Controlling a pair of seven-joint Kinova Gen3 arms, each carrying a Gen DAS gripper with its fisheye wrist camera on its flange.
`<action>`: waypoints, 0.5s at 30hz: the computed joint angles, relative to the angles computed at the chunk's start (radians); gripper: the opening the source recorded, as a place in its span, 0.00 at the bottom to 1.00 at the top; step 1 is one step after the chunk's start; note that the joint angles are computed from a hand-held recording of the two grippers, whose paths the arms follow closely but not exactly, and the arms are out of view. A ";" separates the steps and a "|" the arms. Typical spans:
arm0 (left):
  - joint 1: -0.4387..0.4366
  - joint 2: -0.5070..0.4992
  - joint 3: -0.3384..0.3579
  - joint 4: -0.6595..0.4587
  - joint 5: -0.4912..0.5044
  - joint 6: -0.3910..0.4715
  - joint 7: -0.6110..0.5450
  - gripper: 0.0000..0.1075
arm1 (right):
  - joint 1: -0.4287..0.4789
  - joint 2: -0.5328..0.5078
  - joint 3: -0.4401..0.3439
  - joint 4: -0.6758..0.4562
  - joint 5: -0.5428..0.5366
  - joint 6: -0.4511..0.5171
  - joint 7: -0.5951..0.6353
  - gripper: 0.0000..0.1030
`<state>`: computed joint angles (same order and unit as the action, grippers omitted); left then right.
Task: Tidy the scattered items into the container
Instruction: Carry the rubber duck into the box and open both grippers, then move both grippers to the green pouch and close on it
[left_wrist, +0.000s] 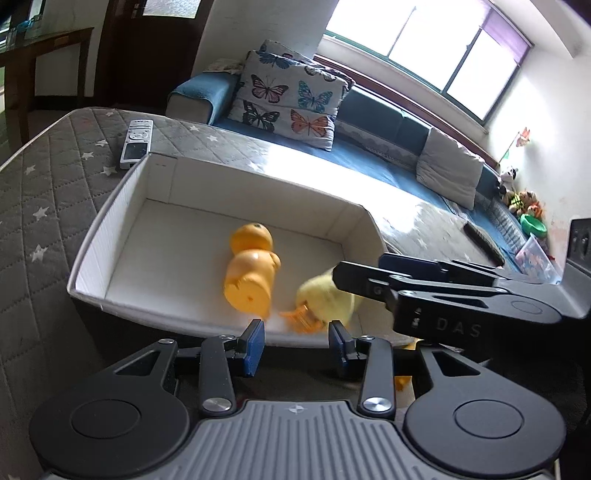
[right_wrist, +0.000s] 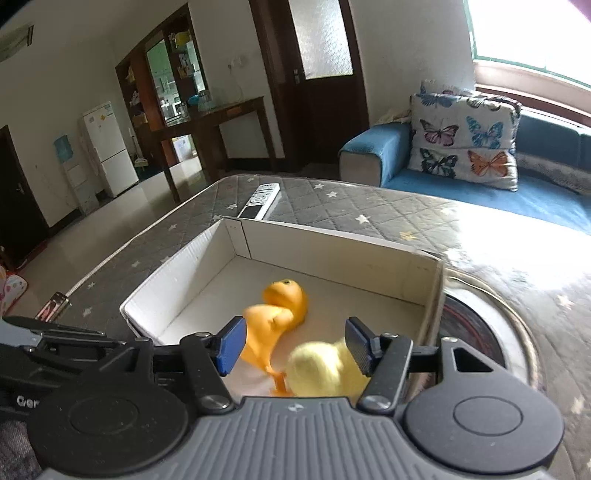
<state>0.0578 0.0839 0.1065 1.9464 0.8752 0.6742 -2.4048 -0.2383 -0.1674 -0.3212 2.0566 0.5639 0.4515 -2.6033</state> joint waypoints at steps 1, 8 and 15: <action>-0.003 -0.008 0.001 0.011 0.012 0.006 -0.018 0.38 | 0.007 -0.017 -0.017 0.013 0.020 0.009 -0.026 0.64; 0.038 -0.066 -0.004 0.076 -0.012 -0.015 -0.012 0.38 | 0.050 -0.130 -0.109 0.094 0.068 0.057 -0.138 0.69; 0.081 -0.096 -0.008 0.122 -0.026 -0.036 0.002 0.38 | 0.137 -0.253 -0.214 0.164 0.009 0.078 -0.171 0.79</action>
